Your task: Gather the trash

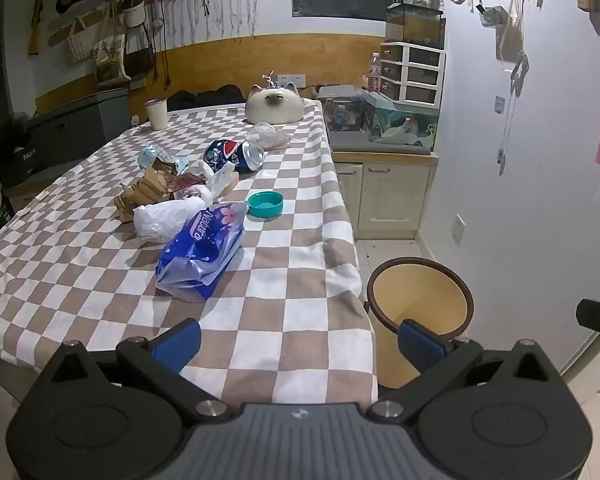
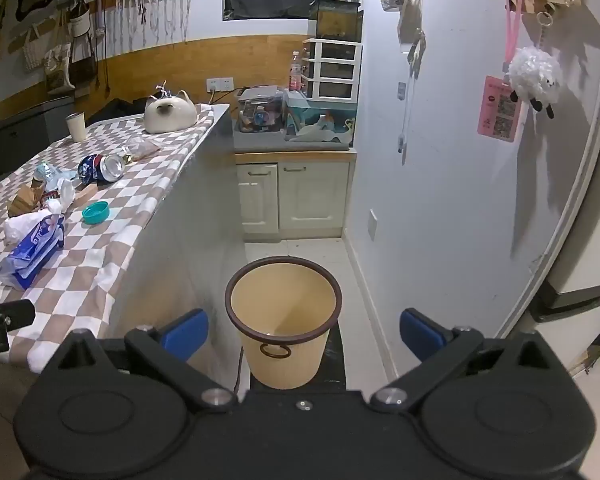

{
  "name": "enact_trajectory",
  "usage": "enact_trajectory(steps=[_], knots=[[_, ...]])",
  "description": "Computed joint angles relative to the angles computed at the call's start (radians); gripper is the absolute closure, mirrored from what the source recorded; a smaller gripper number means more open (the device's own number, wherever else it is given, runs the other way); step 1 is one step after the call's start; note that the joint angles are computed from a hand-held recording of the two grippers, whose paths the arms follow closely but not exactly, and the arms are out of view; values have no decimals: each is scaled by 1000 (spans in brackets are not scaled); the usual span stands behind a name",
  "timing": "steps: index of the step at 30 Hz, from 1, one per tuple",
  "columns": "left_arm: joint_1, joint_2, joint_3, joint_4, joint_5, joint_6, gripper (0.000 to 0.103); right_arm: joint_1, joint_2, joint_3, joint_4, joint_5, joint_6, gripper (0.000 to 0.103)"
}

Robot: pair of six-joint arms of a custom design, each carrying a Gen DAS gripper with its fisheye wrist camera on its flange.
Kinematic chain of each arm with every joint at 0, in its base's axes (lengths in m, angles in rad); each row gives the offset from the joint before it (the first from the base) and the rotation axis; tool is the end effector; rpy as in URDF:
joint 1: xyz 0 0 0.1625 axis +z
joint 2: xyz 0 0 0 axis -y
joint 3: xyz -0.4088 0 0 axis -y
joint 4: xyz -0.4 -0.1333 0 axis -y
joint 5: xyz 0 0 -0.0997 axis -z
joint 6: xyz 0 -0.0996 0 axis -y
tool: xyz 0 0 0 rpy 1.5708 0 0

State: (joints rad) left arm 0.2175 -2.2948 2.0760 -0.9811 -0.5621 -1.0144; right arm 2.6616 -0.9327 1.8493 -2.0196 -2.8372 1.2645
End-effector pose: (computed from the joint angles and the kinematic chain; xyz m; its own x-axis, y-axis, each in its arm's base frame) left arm -0.1419 -0.2542 0.4700 -0.6754 0.1390 -0.7243 0.6373 0.6043 -0.4782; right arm 0.5166 -0.2258 0.1018 -0.6815 0.2529 0.6867 -0.4706 0.5672 -0.6759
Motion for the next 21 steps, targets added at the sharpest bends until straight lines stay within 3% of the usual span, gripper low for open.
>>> enact_trajectory(steps=[21], knots=[[0, -1, 1, -2, 0, 0, 0, 3, 0, -5, 23, -2, 13, 0]])
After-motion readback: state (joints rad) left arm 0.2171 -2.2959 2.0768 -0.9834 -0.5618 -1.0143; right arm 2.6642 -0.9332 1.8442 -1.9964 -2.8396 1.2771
